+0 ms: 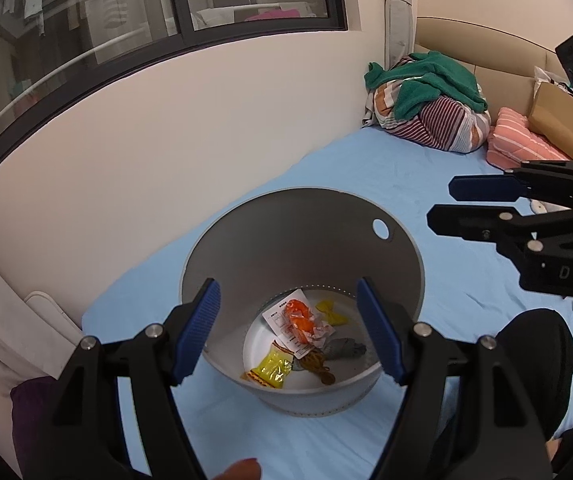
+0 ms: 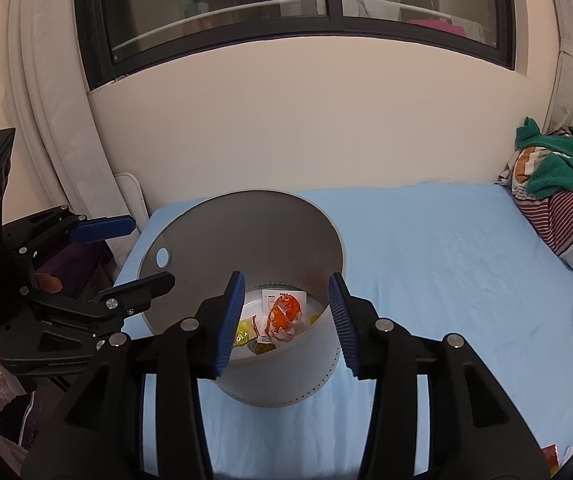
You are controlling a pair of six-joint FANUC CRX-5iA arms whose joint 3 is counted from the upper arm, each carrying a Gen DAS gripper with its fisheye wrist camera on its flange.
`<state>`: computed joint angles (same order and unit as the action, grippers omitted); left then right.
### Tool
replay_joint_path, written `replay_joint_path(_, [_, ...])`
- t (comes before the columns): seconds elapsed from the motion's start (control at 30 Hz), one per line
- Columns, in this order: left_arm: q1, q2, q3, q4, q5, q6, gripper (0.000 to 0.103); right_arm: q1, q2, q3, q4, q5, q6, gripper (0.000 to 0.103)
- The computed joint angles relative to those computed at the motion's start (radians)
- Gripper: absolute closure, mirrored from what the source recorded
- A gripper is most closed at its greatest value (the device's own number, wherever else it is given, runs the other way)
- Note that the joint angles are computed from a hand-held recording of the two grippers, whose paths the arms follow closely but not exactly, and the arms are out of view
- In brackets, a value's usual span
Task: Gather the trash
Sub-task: 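Open the left tool to drop the orange bag while the right tool drops the leaflet, then move both open tools back over the bed toward the red envelope and tissues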
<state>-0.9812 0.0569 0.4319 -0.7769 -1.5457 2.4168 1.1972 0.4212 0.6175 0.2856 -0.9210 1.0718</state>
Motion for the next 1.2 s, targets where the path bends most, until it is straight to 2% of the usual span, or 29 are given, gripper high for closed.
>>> replay_joint_path(0.1, [-0.023,0.001,0.004,-0.014,0.000,0.006,0.032,0.000,-0.019,-0.035,0.015,0.013,-0.015,0.059])
replay_joint_path(0.17, [-0.037,0.008,0.012,-0.024,-0.004,0.008,0.032,0.000,-0.031,-0.061,0.035,0.021,-0.035,0.053])
replay_joint_path(0.37, [-0.052,0.046,0.041,-0.007,0.026,-0.030,0.032,-0.005,-0.120,-0.219,0.099,0.078,-0.146,0.048])
replay_joint_path(0.53, [-0.080,0.107,0.088,-0.009,0.090,-0.097,0.032,-0.014,-0.229,-0.410,0.218,0.107,-0.316,0.043])
replay_joint_path(0.67, [-0.074,0.164,0.125,0.042,0.194,-0.160,0.032,-0.027,-0.338,-0.591,0.334,0.099,-0.505,0.040])
replay_joint_path(0.8, [-0.057,0.239,0.174,0.131,0.305,-0.238,0.032,-0.033,-0.444,-0.758,0.434,0.049,-0.690,0.040])
replay_joint_path(0.93, [-0.043,0.340,0.247,0.244,0.396,-0.344,0.031,-0.024,-0.533,-0.892,0.516,-0.060,-0.850,0.040])
replay_joint_path(1.07, [-0.033,0.456,0.345,0.368,0.453,-0.452,0.031,-0.015,-0.620,-1.006,0.546,-0.172,-0.994,0.040])
replay_joint_path(1.2, [-0.031,0.584,0.477,0.473,0.463,-0.549,0.031,-0.006,-0.690,-1.097,0.551,-0.295,-1.111,0.040])
